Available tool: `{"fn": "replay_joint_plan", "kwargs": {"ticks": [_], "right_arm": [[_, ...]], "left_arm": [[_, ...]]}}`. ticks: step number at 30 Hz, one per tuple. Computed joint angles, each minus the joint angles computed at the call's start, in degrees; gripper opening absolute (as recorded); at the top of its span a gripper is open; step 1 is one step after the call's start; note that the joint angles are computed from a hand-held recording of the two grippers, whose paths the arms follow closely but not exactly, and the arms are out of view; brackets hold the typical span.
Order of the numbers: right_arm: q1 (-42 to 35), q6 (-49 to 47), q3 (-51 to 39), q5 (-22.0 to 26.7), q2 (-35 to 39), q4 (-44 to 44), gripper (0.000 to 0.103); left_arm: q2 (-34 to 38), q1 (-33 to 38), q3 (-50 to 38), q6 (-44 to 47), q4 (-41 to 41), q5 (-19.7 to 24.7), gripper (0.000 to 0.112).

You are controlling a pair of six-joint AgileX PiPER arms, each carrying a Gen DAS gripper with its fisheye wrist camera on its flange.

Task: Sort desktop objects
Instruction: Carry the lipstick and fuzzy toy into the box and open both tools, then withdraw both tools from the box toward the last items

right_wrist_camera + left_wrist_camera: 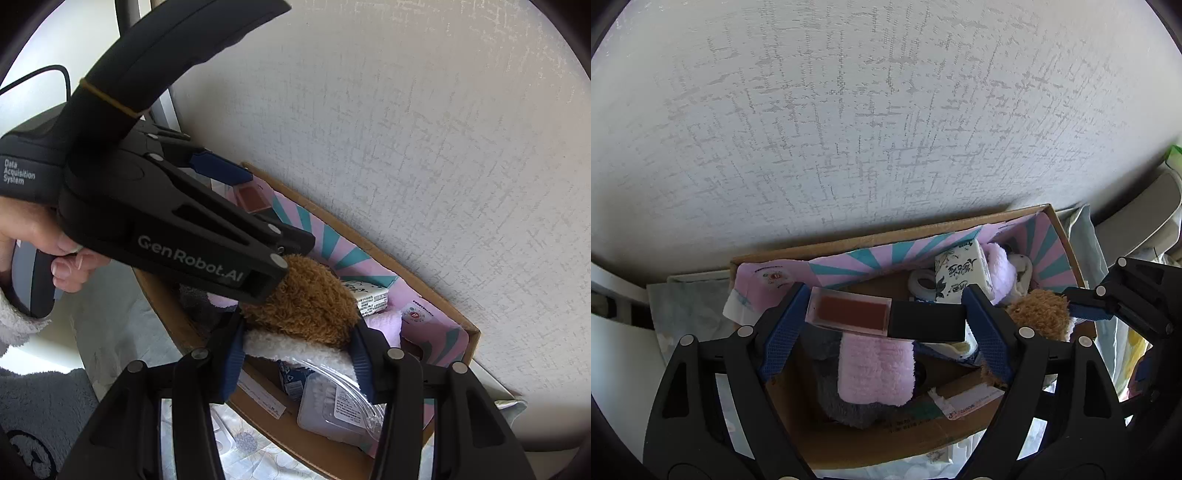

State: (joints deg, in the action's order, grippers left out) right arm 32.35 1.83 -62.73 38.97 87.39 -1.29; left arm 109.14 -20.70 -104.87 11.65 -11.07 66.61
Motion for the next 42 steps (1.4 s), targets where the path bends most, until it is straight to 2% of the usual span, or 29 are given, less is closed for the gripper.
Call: {"fn": "replay_joint_plan", "kwargs": {"ticks": [5, 6, 7, 8, 10, 15, 18, 19, 20, 23, 26, 29, 31, 33, 35, 38, 42], "right_arm": [[-0.3, 1.4, -0.2, 0.7, 0.9, 0.6, 0.055], [-0.8, 1.0, -0.1, 0.9, 0.9, 1.8, 0.057], [-1.5, 0.0, 0.1, 1.3, 1.0, 3.7, 0.064], [-1.9, -0.6, 0.5, 1.4, 0.9, 5.0, 0.075], [-2.2, -0.1, 2.3, 0.4, -0.1, 5.3, 0.084], [-2.2, 3.2, 6.5, -2.1, -3.7, 2.4, 0.084], [-3.0, 1.8, 9.4, -3.8, -6.4, 5.3, 0.084], [-4.3, -0.6, 9.9, -3.7, -7.1, 7.7, 0.088], [-4.7, -1.5, 10.5, -3.4, -8.1, 9.0, 0.103], [-5.3, -1.8, 13.3, -3.3, -12.5, 9.0, 0.103], [0.9, 8.3, 11.8, -3.0, -12.4, 2.1, 0.103], [3.7, 12.8, 11.3, -2.0, -14.0, -2.3, 0.103], [6.3, 18.2, 11.6, -1.6, -14.7, -8.7, 0.103], [9.5, 24.8, 11.2, 0.9, -15.1, -16.1, 0.103], [10.9, 27.7, 10.5, 3.2, -15.6, -18.3, 0.103], [13.0, 32.5, 12.5, 1.1, -18.9, -22.0, 0.103], [18.6, 41.7, 13.4, 3.1, -22.9, -30.8, 0.103]], "left_arm": [[1.4, -0.4, -1.6, -1.6, 1.1, 1.0, 0.084], [2.0, -0.9, -2.3, -2.8, 2.5, 1.6, 0.090], [2.3, -1.3, -2.8, -3.9, 3.8, 2.0, 0.103], [2.4, -1.7, -2.9, -5.0, 5.2, 1.9, 0.103], [1.7, -1.9, -1.7, -4.9, 5.6, 0.6, 0.103], [-0.1, -1.5, -0.1, -4.4, 4.8, -0.1, 0.103], [-2.0, -0.7, 1.3, -3.8, 3.2, -0.3, 0.103], [-3.0, -0.4, 2.3, -3.6, 2.3, -0.4, 0.103], [-3.7, -0.5, 2.7, -3.9, 1.9, -0.1, 0.103], [-6.5, 0.5, 5.5, -3.1, -0.7, 0.2, 0.103], [-10.1, 1.1, 8.7, -1.9, -1.6, -0.2, 0.103], [-13.4, 1.2, 11.2, -1.5, -0.7, -0.9, 0.103], [-15.4, 1.9, 12.1, -1.1, -0.5, -0.8, 0.103], [-17.7, 2.9, 13.5, -0.2, -1.1, -1.3, 0.103], [-19.0, 3.8, 14.5, 0.8, -1.8, -1.7, 0.103], [-21.5, 6.2, 17.0, 4.0, -4.9, -2.5, 0.103], [-24.3, 8.2, 20.0, 6.3, -5.8, -2.5, 0.103]]}}
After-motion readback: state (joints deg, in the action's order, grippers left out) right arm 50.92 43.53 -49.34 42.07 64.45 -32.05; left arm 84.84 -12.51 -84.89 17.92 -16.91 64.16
